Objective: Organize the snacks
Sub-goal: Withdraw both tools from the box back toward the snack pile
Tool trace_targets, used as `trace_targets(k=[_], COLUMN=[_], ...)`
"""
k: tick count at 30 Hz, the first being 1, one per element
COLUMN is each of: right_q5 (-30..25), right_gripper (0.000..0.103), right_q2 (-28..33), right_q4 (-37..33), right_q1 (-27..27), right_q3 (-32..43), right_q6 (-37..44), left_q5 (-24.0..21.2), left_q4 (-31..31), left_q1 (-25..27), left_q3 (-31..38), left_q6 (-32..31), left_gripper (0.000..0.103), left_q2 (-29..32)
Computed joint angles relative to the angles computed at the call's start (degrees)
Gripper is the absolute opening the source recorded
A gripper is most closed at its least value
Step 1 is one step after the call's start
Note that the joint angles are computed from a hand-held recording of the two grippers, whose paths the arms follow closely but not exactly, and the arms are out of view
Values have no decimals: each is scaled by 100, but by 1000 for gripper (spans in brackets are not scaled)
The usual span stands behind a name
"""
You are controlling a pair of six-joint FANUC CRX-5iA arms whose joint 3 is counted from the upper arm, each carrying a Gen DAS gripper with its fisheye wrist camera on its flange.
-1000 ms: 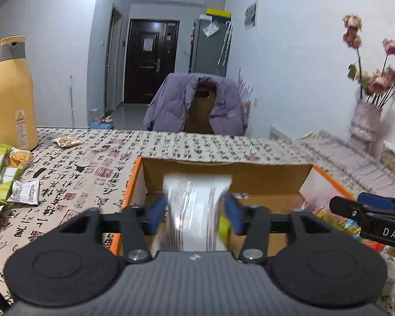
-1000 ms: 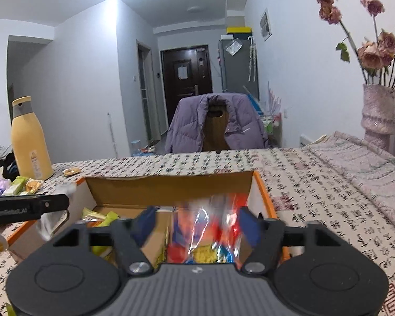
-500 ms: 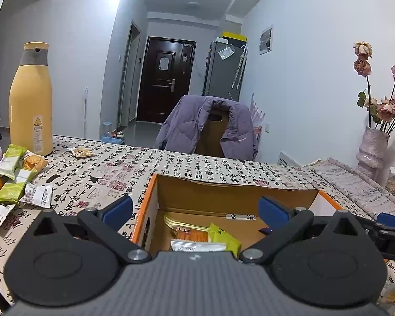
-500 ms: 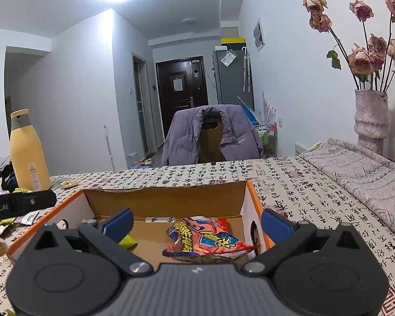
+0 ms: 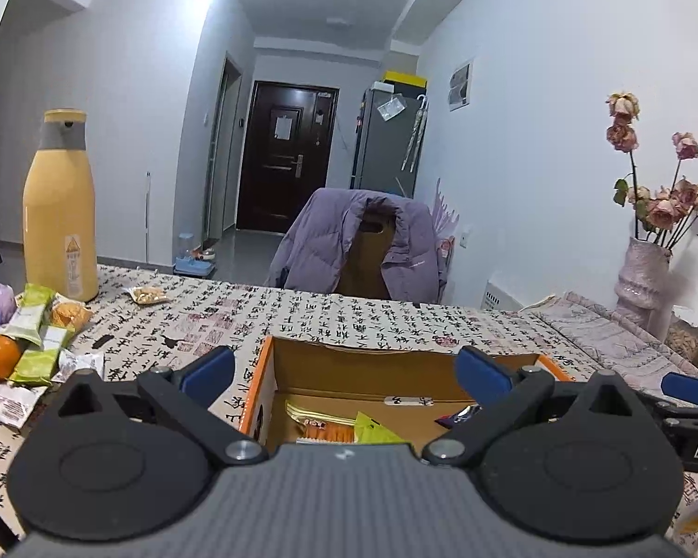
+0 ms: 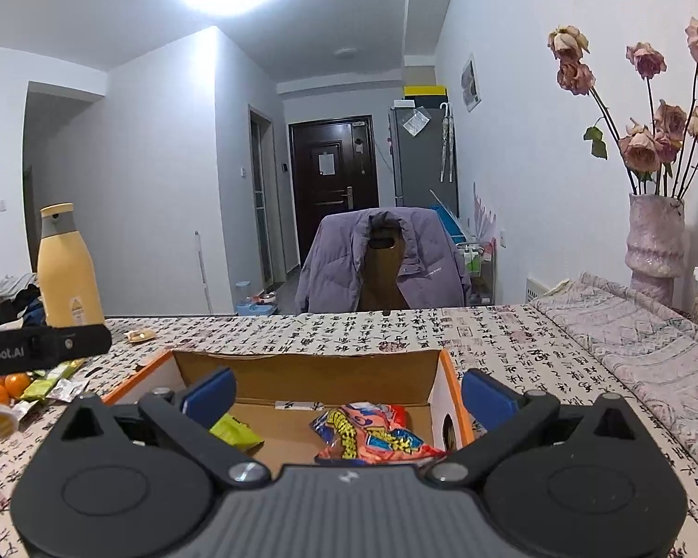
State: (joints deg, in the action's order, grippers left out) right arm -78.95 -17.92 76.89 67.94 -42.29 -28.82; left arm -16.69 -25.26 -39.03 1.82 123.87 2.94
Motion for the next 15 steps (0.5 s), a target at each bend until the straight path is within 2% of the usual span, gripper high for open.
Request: trace_targets(k=[9,15], right_q5=[-751,-1283], right_gripper=[103,103], right_q2=[-63,-71], right_q4=[-357,-707], right_q1=[808,1433], right_q3=[18,1], right_q6=[-43,-207], left_q5=[40,161], left_q4=[-97,193], left_q1=[-90,-68], left_q3=[-463,-983], left_q6=[-18,-341], left_gripper=[103,103], left_q2=[-535,-924])
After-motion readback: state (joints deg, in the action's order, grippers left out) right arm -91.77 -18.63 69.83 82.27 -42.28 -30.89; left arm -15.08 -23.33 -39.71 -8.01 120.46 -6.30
